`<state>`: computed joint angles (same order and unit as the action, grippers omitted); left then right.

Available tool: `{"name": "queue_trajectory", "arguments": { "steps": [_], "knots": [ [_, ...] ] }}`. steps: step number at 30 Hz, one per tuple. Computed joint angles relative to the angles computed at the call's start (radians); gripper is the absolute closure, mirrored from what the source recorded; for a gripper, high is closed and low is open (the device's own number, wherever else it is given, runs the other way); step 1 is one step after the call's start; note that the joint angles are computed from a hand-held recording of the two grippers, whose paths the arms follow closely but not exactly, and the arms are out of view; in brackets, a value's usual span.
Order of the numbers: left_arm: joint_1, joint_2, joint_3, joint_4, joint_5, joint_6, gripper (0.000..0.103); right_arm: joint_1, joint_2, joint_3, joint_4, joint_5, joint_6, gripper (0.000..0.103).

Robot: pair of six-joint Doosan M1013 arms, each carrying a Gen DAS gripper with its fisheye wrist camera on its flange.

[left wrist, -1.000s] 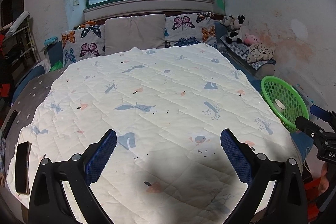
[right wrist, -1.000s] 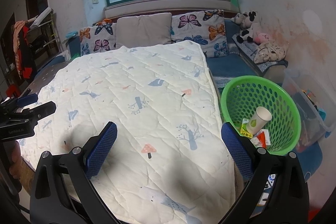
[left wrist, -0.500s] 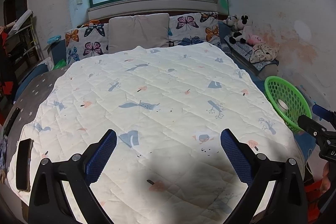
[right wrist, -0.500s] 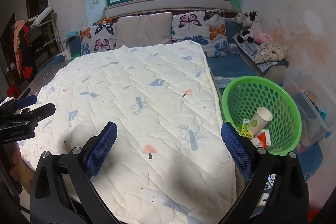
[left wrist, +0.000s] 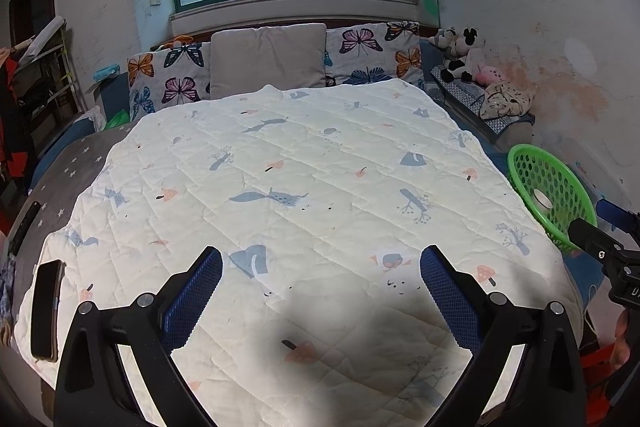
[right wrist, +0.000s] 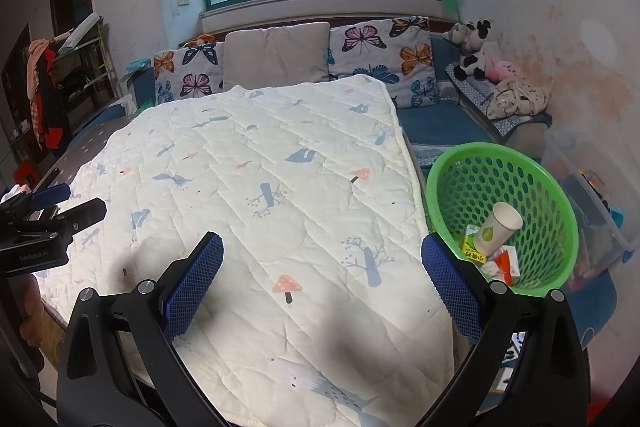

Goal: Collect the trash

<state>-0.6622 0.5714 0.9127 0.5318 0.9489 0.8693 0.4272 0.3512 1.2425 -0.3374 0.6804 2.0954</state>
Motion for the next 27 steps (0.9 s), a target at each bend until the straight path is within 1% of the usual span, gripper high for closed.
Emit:
{"name": "queue_trajectory", "arguments": {
  "steps": [27],
  "knots": [
    [-0.002,-0.005,0.012,0.009,-0.006,-0.018,0.007,0.006,0.005,-0.003,0.017,-0.006,-0.013,0.004]
  ]
}}
